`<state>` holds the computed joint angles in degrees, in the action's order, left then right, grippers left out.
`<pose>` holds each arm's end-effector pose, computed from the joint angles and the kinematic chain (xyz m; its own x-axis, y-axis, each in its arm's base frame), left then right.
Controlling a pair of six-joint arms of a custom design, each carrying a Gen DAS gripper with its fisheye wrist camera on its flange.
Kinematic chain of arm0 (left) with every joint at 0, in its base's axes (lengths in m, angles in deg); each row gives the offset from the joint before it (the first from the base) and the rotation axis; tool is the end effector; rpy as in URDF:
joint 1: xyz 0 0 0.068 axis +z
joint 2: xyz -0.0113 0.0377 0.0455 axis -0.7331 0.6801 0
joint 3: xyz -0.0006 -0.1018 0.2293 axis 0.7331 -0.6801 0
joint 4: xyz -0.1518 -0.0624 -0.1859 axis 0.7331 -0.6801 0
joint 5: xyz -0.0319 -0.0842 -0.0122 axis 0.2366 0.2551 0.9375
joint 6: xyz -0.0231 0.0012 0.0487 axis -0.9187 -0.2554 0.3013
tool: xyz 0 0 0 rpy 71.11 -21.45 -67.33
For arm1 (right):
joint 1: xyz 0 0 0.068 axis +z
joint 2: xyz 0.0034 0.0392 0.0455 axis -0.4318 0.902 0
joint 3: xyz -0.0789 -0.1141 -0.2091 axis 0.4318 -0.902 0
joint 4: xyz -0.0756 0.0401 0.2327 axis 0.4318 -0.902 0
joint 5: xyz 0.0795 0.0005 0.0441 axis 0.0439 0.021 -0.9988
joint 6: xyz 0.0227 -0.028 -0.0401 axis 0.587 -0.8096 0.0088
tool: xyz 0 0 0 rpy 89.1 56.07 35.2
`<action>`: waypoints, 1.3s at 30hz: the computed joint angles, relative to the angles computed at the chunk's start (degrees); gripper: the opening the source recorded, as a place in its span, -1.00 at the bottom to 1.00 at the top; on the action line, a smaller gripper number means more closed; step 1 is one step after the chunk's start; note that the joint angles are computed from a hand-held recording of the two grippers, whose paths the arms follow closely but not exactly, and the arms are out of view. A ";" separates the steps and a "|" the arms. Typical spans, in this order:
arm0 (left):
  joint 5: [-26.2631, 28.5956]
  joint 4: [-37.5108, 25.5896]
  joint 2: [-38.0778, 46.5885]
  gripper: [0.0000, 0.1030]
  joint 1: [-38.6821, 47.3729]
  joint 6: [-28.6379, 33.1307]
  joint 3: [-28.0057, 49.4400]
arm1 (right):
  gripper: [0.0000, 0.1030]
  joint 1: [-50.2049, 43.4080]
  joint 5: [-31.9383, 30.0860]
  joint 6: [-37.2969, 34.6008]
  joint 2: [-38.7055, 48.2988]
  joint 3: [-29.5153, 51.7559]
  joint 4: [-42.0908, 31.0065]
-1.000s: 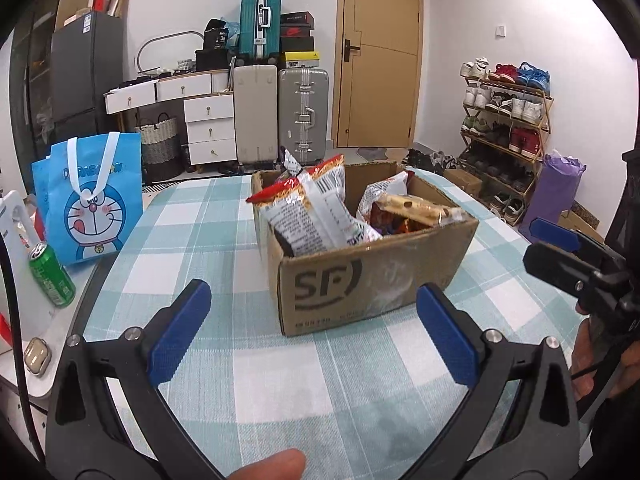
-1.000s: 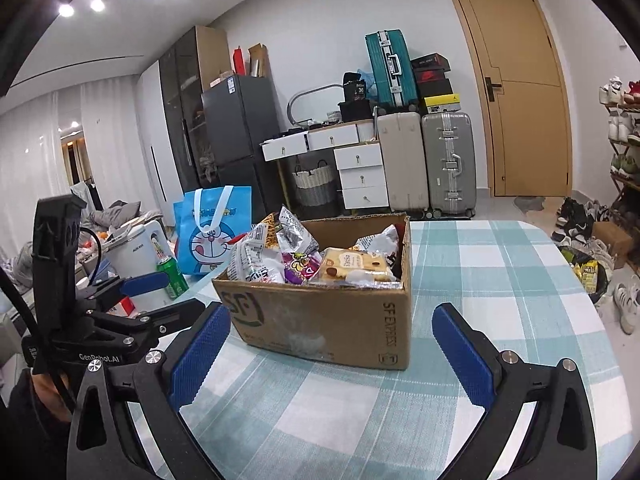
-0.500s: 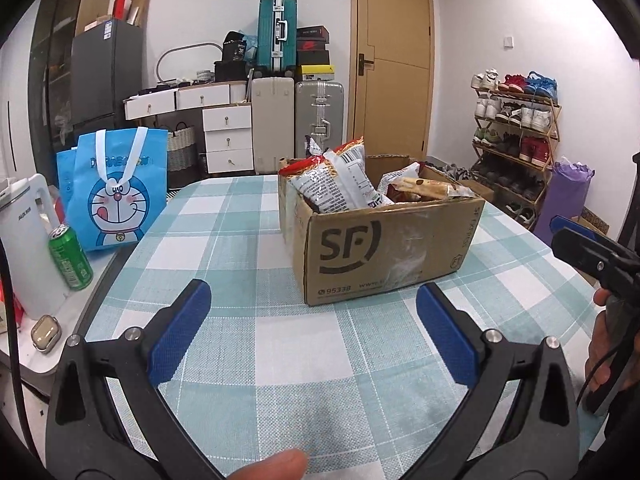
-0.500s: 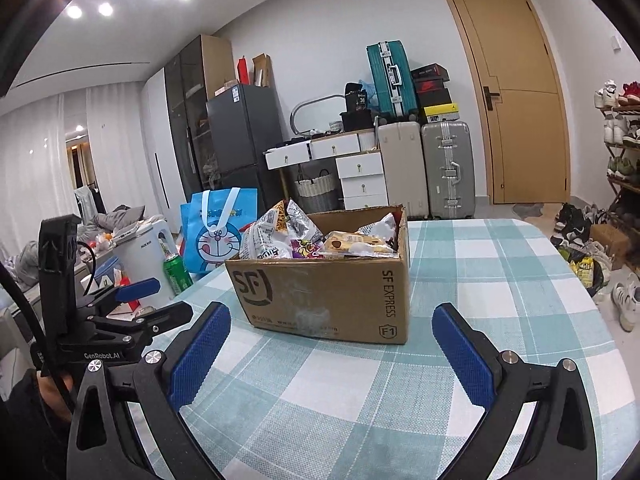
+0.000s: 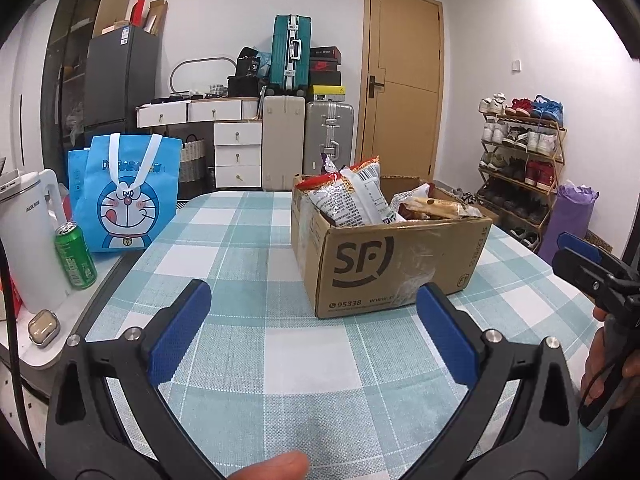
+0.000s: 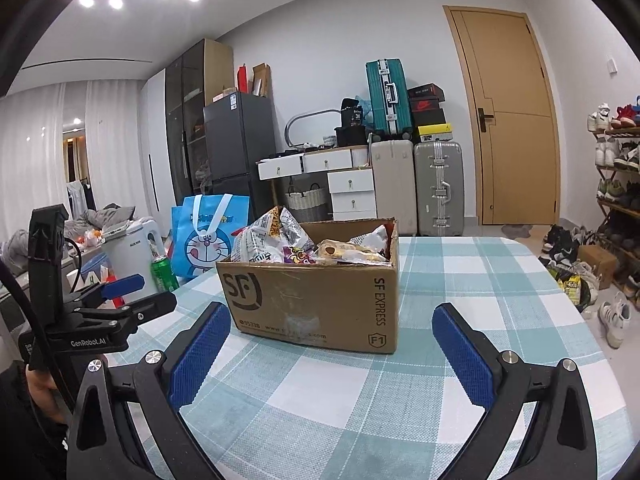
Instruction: Organize snacks
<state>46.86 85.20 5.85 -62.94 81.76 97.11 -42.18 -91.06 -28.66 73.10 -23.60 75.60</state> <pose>0.2441 -0.0797 0.1606 -0.3548 0.1663 -0.9200 0.5405 0.8394 -0.0567 0.1222 -0.0291 0.1572 -0.2964 0.1334 -0.9457 0.1128 0.9882 0.1040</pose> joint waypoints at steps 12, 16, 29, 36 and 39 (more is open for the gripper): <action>-0.75 0.36 -1.80 0.99 -0.34 0.44 -1.13 | 0.99 9.04 11.59 -1.31 -0.08 -0.41 0.47; -0.94 0.48 -2.05 0.99 -0.55 0.67 -1.27 | 0.99 7.38 9.78 -1.11 -0.24 -0.53 0.53; -1.15 0.71 -2.10 0.99 -0.89 0.93 -1.36 | 0.99 7.18 9.53 -0.81 -1.13 -0.65 -0.09; -1.12 0.71 -2.09 0.99 -0.89 0.93 -1.40 | 0.99 7.16 9.53 -0.64 -0.70 -0.65 0.50; -1.20 0.70 -2.06 0.99 -0.94 0.95 -1.36 | 0.99 7.20 9.56 -0.59 -0.99 -0.70 0.28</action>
